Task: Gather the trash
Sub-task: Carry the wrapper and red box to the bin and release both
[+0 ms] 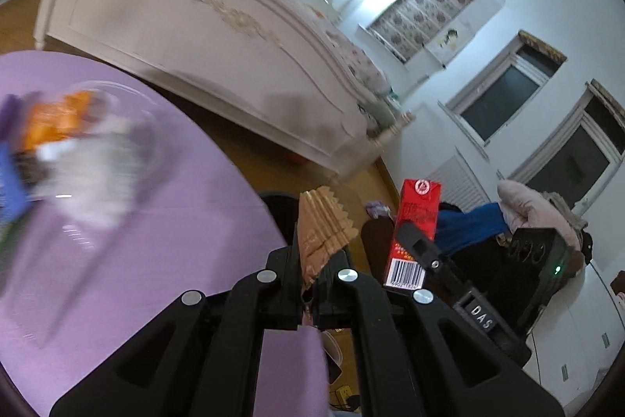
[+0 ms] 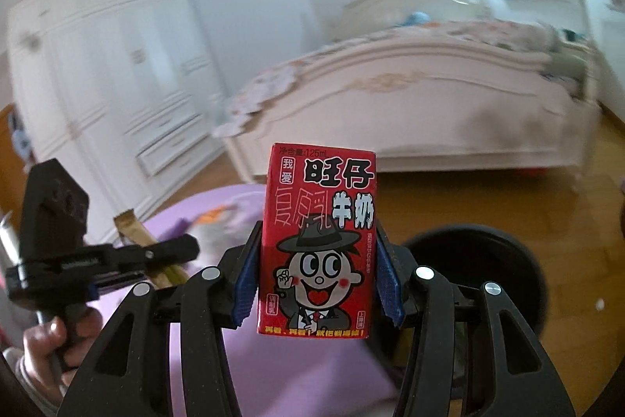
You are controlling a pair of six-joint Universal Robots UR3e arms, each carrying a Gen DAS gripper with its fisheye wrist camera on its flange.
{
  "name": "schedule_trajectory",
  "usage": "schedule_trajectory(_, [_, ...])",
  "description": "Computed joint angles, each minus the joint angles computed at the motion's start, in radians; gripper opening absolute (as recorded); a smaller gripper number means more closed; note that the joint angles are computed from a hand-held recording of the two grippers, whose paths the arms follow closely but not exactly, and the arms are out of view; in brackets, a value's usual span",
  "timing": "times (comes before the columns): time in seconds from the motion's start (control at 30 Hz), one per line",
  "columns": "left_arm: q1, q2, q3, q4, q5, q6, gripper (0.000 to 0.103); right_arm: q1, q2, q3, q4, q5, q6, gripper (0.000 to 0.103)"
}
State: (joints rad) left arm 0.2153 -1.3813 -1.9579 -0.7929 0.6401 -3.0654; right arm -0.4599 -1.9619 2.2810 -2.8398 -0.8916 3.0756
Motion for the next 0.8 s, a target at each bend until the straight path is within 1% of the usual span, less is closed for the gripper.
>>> schedule_trajectory(0.07, [-0.094,-0.110,0.063,0.108,0.051,-0.079,0.004,-0.073,0.002,0.045,-0.012,0.023,-0.037,0.051])
schedule_trajectory(0.1, [-0.121,-0.133,0.078,0.126,0.067,-0.097,0.004,-0.078,0.050,0.054,-0.059,0.019,-0.038,0.051])
schedule_trajectory(0.13, [-0.165,-0.185,0.113,0.159,0.096,-0.123,0.004,-0.107,0.056,0.079,-0.073,0.031,-0.049,0.051])
schedule_trajectory(0.17, [-0.178,-0.195,0.111,0.170,0.103,-0.124,0.004,-0.133,0.084,0.089,-0.087,0.041,-0.067,0.051])
schedule_trajectory(0.2, [-0.206,-0.233,0.143,0.184,0.121,-0.140,0.004,-0.133,0.123,0.092,-0.122,0.031,-0.067,0.051])
schedule_trajectory(0.23, [-0.238,-0.276,0.179,0.194,0.144,-0.156,0.004,-0.156,0.143,0.102,-0.136,0.038,-0.088,0.051])
schedule_trajectory(0.27, [-0.257,-0.305,0.199,0.203,0.157,-0.164,0.004,-0.138,0.192,0.099,-0.188,0.021,-0.075,0.052])
schedule_trajectory(0.33, [-0.299,-0.368,0.258,0.209,0.184,-0.182,0.004,-0.160,0.233,0.109,-0.221,0.016,-0.103,0.052])
schedule_trajectory(0.37, [-0.322,-0.403,0.300,0.202,0.204,-0.186,0.004,-0.140,0.262,0.102,-0.247,-0.005,-0.094,0.052])
schedule_trajectory(0.4, [-0.334,-0.423,0.323,0.191,0.215,-0.177,0.005,-0.137,0.291,0.089,-0.254,-0.016,-0.096,0.053])
schedule_trajectory(0.43, [-0.364,-0.459,0.376,0.173,0.245,-0.174,0.008,-0.122,0.321,0.073,-0.272,-0.038,-0.083,0.053])
schedule_trajectory(0.47, [-0.387,-0.483,0.416,0.155,0.279,-0.167,0.010,-0.112,0.363,0.052,-0.296,-0.065,-0.075,0.057])
schedule_trajectory(0.5, [-0.409,-0.500,0.451,0.140,0.314,-0.164,0.028,-0.115,0.381,0.042,-0.300,-0.075,-0.079,0.068])
schedule_trajectory(0.53, [-0.427,-0.510,0.481,0.127,0.346,-0.160,0.065,-0.120,0.397,0.034,-0.308,-0.079,-0.076,0.077])
schedule_trajectory(0.57, [-0.433,-0.509,0.484,0.134,0.359,-0.164,0.082,-0.127,0.395,0.038,-0.310,-0.077,-0.076,0.078])
schedule_trajectory(0.6, [-0.434,-0.496,0.457,0.187,0.365,-0.185,0.092,-0.135,0.390,0.041,-0.306,-0.075,-0.079,0.078])
schedule_trajectory(0.63, [-0.426,-0.477,0.419,0.240,0.349,-0.193,0.092,-0.145,0.375,0.049,-0.296,-0.072,-0.086,0.078])
schedule_trajectory(0.67, [-0.419,-0.465,0.408,0.241,0.335,-0.184,0.092,-0.159,0.363,0.062,-0.297,-0.062,-0.092,0.078])
schedule_trajectory(0.8, [-0.386,-0.378,0.337,0.214,0.329,-0.159,0.092,-0.193,0.286,0.110,-0.246,-0.004,-0.101,0.078])
